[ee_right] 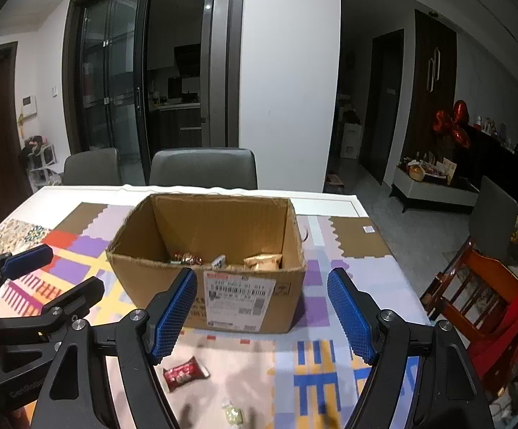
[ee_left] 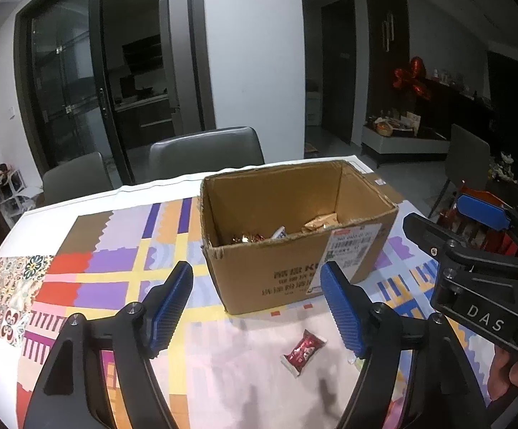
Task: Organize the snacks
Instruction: 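Withdraw both open tools from the box toward the red candy and green candy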
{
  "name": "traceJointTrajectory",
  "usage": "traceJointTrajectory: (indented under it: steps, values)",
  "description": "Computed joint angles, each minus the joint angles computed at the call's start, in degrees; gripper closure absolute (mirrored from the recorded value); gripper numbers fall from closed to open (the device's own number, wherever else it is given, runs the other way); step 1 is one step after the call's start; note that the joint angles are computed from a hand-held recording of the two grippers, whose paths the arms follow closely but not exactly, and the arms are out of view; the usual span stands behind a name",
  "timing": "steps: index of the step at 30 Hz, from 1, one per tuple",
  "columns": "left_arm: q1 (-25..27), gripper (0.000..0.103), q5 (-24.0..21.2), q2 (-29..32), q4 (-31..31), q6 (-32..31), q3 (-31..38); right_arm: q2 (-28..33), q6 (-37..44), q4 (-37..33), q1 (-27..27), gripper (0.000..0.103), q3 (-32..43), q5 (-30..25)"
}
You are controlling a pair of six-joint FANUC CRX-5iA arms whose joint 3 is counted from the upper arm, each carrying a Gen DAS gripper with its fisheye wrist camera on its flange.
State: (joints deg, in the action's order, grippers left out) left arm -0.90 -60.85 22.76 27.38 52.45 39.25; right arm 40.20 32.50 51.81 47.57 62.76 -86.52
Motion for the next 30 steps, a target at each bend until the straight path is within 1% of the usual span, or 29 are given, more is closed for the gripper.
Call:
traceJointTrajectory:
  steps: [8,13,21,30]
  values:
    - [0.5,0.029,-1.2,-0.9,1.8,-4.2,-3.4,-2.8,-3.9,0.2,1.3,0.027,-6.4,-0.3]
    - [0.7,0.029,-1.0,-1.6,2.4,-7.7,-5.8,-2.6,-4.9,-0.3,1.9,0.027,-6.9,-1.5]
    - [0.9,0.030,-1.5,-1.6,3.6,-12.1,-8.3,-4.8,-8.8,-0.9,2.9,0.027,-12.7,-1.8]
    - [0.9,0.030,-1.0,-1.7,4.7,-16.2,-11.2,-5.9,-11.4,-2.6,3.5,0.027,-16.5,-2.1]
